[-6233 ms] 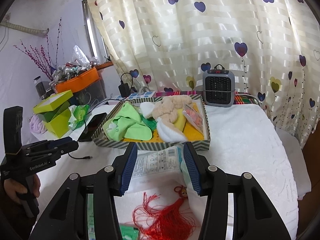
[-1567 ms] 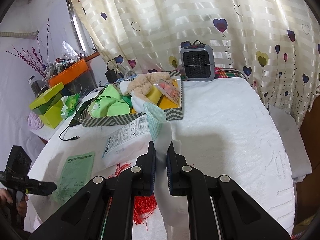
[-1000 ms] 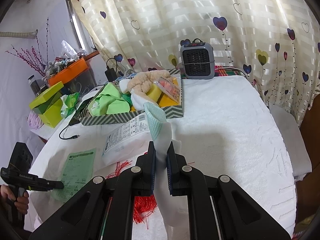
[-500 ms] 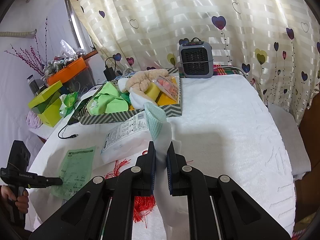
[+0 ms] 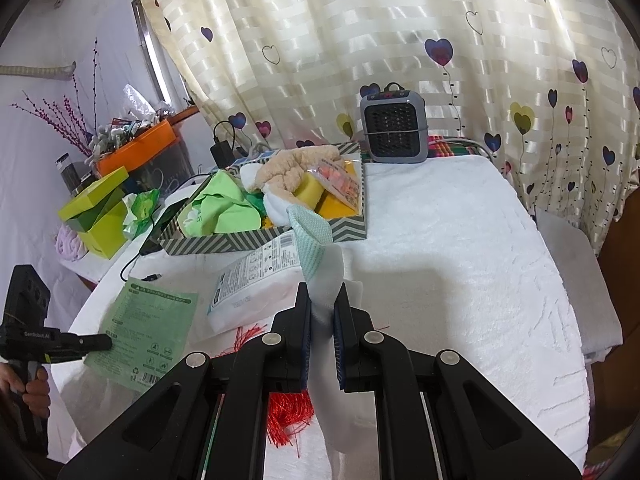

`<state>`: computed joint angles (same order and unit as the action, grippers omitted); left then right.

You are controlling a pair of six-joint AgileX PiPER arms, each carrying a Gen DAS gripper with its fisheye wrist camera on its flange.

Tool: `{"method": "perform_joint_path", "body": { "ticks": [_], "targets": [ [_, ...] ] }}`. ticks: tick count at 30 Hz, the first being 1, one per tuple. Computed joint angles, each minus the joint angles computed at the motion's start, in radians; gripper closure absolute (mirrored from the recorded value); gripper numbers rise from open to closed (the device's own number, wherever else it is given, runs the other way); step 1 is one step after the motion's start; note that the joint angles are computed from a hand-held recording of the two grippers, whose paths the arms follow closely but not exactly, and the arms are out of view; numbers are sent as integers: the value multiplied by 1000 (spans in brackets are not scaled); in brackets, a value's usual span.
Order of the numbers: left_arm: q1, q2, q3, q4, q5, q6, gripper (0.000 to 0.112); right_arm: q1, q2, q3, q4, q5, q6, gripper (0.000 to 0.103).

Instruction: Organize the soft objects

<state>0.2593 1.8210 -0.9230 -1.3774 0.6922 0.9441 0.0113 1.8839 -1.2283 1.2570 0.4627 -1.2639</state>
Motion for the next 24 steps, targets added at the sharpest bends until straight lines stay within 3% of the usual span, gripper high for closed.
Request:
{"method": "perform_joint_path", "body": {
  "ticks": [24],
  "targets": [
    [-20, -31, -69, -15, 31, 27, 110, 2, -43, 6, 16, 1, -3, 93]
  ]
}}
